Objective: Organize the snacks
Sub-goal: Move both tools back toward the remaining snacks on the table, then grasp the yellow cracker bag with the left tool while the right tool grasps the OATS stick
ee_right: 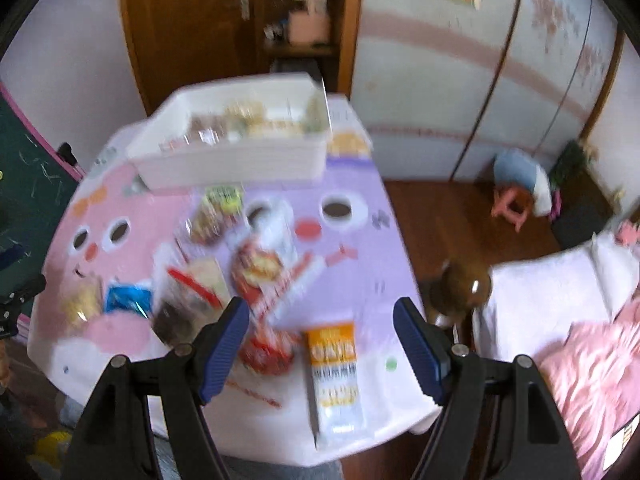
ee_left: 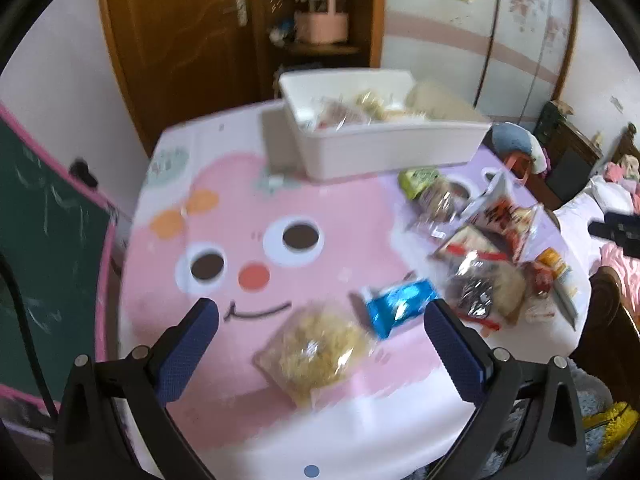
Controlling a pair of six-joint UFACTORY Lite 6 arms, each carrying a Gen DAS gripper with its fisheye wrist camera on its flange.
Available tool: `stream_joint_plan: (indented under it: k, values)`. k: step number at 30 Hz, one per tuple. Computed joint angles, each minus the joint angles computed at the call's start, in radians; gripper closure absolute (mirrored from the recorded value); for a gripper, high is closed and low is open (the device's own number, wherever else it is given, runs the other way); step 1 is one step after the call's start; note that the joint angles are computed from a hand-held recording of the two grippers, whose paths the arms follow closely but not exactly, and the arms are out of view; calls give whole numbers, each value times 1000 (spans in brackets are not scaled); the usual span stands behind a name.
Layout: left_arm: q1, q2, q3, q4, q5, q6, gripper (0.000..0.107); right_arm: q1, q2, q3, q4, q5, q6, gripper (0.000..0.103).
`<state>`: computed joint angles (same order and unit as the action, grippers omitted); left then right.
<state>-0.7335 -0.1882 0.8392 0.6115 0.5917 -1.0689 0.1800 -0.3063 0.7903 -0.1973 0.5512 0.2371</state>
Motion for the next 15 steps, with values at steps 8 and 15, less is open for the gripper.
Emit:
stream_joint_plan:
  k: [8, 15]
  values:
    - [81, 73, -98, -40, -149, -2, 5, -87, 46, -197, -87, -97, 56, 28]
    - [59, 167, -66, -16, -149, 24, 5, -86, 117, -245, -109, -144, 69, 28]
